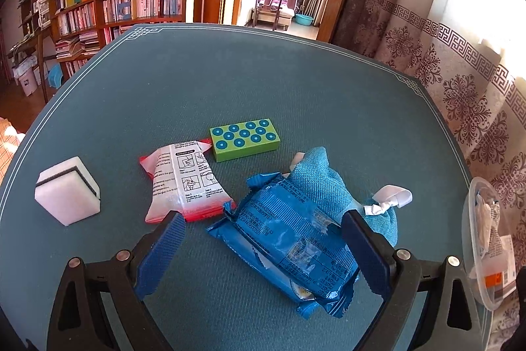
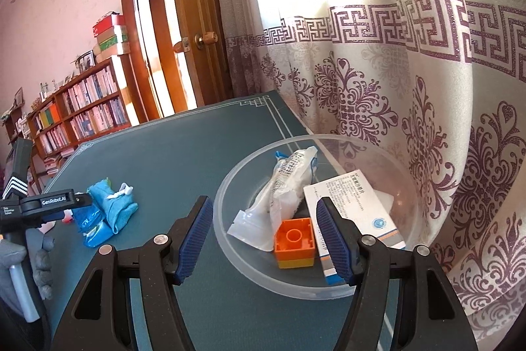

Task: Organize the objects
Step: 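Move both grippers back toward the blue packet and cloth on the table, then grasp the aji cracker packet with the right gripper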

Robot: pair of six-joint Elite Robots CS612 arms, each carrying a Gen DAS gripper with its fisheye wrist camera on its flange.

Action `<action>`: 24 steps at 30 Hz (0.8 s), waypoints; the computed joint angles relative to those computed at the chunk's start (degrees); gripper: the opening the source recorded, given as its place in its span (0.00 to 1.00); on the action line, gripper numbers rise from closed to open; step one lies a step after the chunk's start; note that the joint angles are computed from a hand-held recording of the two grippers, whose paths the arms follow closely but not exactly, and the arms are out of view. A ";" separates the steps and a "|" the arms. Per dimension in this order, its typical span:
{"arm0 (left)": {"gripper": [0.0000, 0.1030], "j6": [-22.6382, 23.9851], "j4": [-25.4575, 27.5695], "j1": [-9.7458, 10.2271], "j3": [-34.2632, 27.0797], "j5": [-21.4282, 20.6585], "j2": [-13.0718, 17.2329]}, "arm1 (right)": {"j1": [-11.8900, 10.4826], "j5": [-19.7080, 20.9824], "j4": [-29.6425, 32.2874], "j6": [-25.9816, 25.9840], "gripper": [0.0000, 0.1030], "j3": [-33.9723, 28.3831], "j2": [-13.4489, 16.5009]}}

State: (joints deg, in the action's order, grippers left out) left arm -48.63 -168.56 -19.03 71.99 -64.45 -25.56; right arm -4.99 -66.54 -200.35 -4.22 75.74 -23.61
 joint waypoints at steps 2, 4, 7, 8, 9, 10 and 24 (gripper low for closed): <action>0.95 -0.02 0.17 0.05 -0.16 -0.33 0.13 | 0.36 0.75 0.23 -0.82 0.65 0.33 -0.09; 0.97 -0.06 -0.07 0.13 0.01 -0.66 0.11 | 0.70 1.32 0.30 -1.78 0.65 0.68 -0.16; 0.97 0.04 -0.80 0.14 0.81 -0.58 -0.19 | 1.00 2.35 0.71 -2.90 0.65 1.12 -0.28; 0.97 0.13 -1.03 0.13 1.11 -0.53 -0.29 | 1.10 2.62 1.11 -3.22 0.65 1.00 -0.26; 0.97 0.24 -1.33 0.12 1.49 -0.51 -0.43 | 1.18 2.85 1.58 -3.45 0.65 0.71 -0.17; 0.97 0.31 -1.71 0.10 1.93 -0.48 -0.58 | 1.22 3.12 1.80 -3.63 0.65 0.71 -0.15; 0.98 -2.27 -5.68 0.16 8.69 -0.79 -2.94 | 1.82 5.34 4.05 -5.78 0.65 1.08 -0.24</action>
State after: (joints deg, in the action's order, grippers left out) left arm -50.90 -174.24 -18.87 80.68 -65.23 -28.50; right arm -3.18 -61.20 -196.30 -10.00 76.82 -23.85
